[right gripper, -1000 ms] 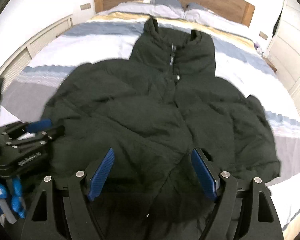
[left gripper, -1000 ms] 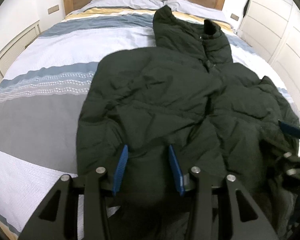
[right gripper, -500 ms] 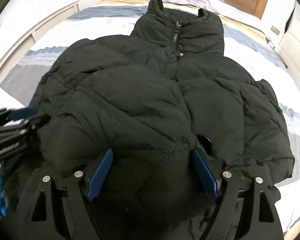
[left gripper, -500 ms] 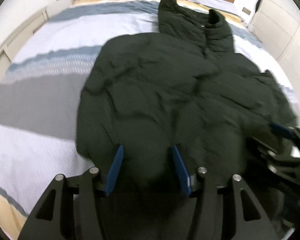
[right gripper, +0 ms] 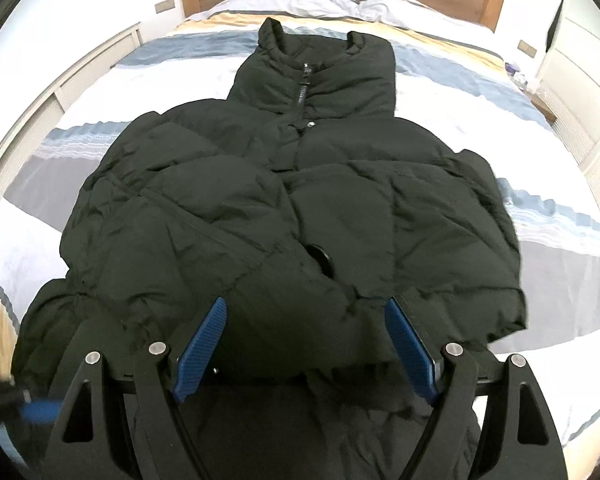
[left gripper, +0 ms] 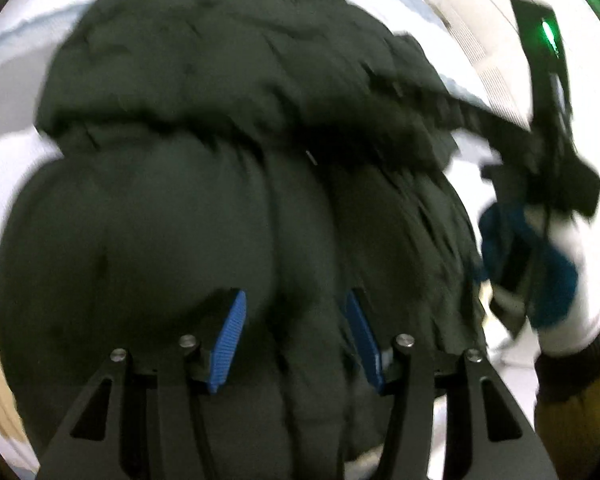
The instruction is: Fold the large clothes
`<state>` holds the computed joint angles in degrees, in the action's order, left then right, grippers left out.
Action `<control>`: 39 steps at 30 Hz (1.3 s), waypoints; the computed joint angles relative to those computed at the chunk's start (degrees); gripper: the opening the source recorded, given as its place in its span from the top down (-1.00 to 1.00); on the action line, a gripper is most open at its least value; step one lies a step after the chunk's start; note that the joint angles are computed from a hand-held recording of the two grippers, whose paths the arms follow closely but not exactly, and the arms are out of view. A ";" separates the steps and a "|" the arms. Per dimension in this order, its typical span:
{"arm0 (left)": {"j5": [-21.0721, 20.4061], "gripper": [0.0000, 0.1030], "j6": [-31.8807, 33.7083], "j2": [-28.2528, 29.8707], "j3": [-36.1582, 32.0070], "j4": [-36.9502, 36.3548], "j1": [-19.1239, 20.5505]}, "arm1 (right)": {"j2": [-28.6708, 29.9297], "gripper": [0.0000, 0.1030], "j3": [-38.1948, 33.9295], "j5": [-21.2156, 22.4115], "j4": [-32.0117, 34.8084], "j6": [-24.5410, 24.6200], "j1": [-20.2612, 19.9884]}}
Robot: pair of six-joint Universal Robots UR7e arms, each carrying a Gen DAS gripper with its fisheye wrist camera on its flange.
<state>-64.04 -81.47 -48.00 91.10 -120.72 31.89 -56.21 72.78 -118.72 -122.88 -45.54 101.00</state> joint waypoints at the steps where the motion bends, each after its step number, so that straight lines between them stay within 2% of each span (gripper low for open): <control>1: -1.36 0.01 0.41 0.52 -0.56 0.25 -0.40 | -0.21 -0.57 -0.16 -0.20 0.28 0.06 0.00; 6: -4.81 0.01 -0.16 2.30 -3.50 4.77 -1.58 | -1.20 -0.57 -0.39 -0.54 1.15 -0.09 -0.08; 12: -6.88 0.01 -2.74 2.78 -4.77 8.38 -2.30 | -2.56 -0.57 0.19 -1.06 2.68 -0.16 -0.22; 27: -7.47 0.01 -3.31 5.22 -7.16 9.23 -3.06 | -4.84 -0.57 1.28 -0.97 4.38 -0.74 -1.19; 33: -9.01 0.01 -1.04 6.59 -7.37 5.16 -2.59 | -5.18 -0.57 1.14 -1.46 4.61 -1.20 -1.76; 39: -9.59 0.01 0.52 7.99 -8.65 4.66 -2.14 | -5.28 -0.57 0.76 -2.22 4.35 -1.47 -2.61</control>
